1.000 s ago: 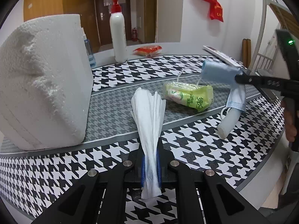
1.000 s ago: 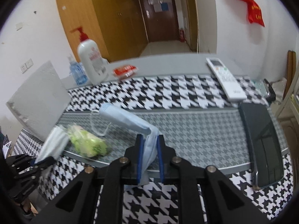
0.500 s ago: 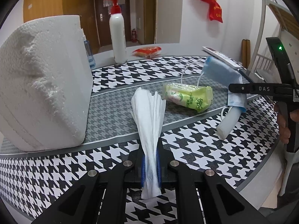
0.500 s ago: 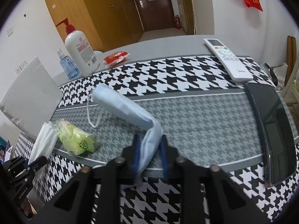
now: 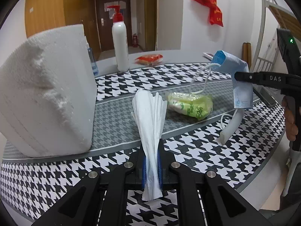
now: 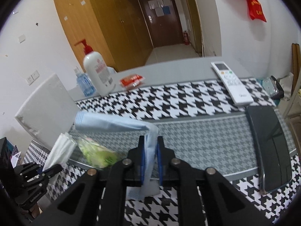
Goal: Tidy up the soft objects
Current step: 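Lift both masks and carry them toward the white foam box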
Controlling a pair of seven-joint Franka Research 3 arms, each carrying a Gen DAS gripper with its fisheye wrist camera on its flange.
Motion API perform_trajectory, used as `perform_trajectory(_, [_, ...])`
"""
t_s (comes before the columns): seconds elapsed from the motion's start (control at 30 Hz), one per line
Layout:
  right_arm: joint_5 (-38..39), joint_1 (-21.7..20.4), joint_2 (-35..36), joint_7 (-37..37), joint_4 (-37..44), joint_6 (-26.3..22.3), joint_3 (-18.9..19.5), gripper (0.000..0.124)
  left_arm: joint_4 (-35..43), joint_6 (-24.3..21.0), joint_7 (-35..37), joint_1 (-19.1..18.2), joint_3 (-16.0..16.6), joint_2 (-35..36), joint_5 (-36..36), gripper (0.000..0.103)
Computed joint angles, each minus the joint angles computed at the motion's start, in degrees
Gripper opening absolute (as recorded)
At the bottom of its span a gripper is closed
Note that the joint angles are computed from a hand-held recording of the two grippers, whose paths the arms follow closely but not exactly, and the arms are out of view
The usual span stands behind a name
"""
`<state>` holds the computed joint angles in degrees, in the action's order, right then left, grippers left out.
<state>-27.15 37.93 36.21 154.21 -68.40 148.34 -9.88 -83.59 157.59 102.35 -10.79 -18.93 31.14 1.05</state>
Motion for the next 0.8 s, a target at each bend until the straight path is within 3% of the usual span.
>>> perform_trajectory(0.3, [-5.2,2.2,-1.6,3.6,-0.7,2.0,-2.3,0.014,-2.9,3.1,1.6,1.6,-1.2,-2.4,-1.0,0.010])
perform_trajectory(0.8, [-13.3,3.9,-3.6,9.2,-1.1,2.9,-2.8,0.014,-4.0,6.9,5.1,3.8,-3.5,-4.2,-3.7,0.010])
